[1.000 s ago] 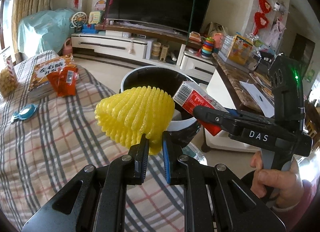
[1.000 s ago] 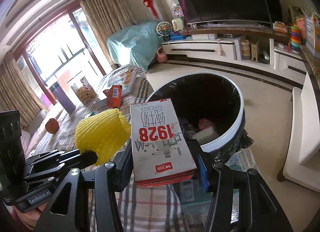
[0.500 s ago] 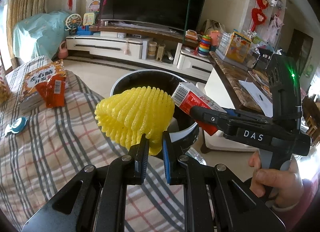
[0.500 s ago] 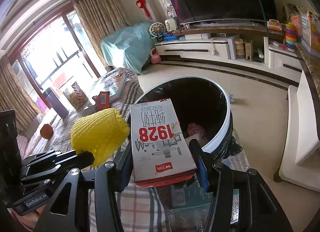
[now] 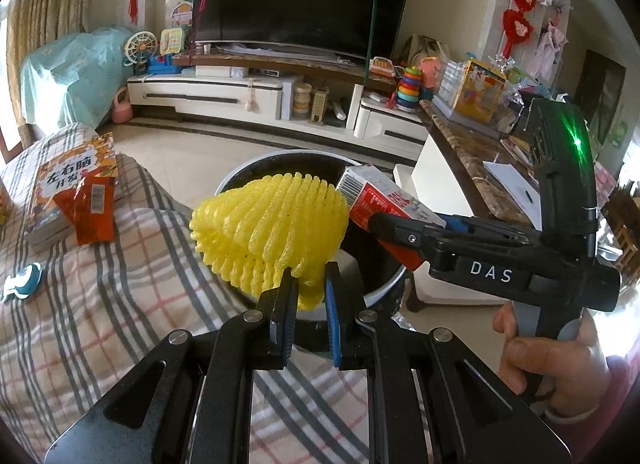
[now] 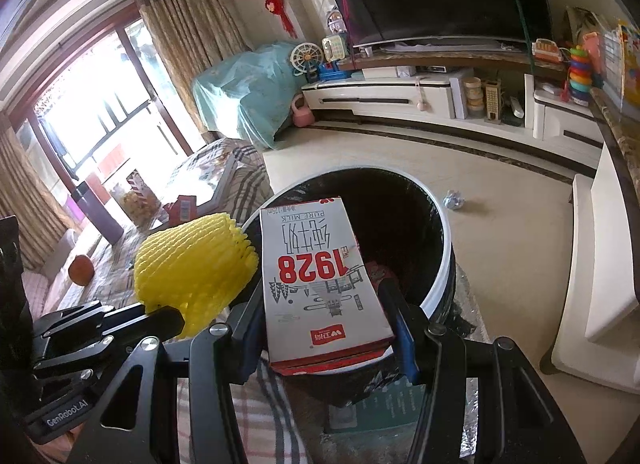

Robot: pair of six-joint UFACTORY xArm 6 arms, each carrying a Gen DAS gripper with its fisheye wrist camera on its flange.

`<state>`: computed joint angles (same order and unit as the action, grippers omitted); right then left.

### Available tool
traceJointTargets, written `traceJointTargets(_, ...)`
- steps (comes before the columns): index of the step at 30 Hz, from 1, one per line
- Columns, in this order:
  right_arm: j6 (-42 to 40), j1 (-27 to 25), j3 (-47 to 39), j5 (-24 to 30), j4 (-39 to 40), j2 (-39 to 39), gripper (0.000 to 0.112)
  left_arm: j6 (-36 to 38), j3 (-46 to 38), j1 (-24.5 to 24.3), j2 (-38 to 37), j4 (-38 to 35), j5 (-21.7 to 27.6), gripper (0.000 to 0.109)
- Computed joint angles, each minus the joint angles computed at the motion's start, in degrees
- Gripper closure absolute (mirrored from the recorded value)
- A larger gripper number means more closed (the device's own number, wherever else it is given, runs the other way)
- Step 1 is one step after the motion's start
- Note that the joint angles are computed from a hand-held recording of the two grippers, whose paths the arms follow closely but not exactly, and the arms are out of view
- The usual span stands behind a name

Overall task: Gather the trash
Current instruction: 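Carry the yellow net and milk carton over the trash bin, then open both tools to drop the net and carton into the bin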

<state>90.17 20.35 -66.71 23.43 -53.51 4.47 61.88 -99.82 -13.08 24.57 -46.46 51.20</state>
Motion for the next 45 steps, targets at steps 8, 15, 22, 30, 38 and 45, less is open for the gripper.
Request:
traceJointTargets(8, -0.99, -1.45, -0.32, -0.68, 0.65, 0.35, 0.058, -1.78, -3.22, -1.11, 2.79, 1.48, -0.55, 0.096)
traceJointTargets(15, -2.05, -2.2, -0.96, -0.98, 1.52, 1.08, 0.058, -2.92, -5.11, -1.89, 4.33, 2.41, -0.81, 0.096)
traceJointTargets(22, -3.35, -2.73, -1.67, -0.92, 2.91, 1.74, 0.058, -3.72, -6.21, -2.12, 5.33, 3.21, -0.9, 0.096)
traceJointTargets(30, -4.84, -3.49, -2.22, -1.1, 4.68, 2.66, 0.058, -5.04, -7.94, -2.51, 6.73, 4.43, -0.47, 0.096)
traceJointTargets(38, -6.23, -3.64, -3.36, -0.69, 6.02, 3.67, 0.058, -6.33, -9.32, -2.67, 7.65, 5.27, 0.34, 0.096)
traceJointTargets(45, -6.94, -4.15, -3.49, -0.76, 7.02, 3.91, 0.053, -6.09, -8.54, -2.36, 7.33, 5.3, -0.71, 0.073)
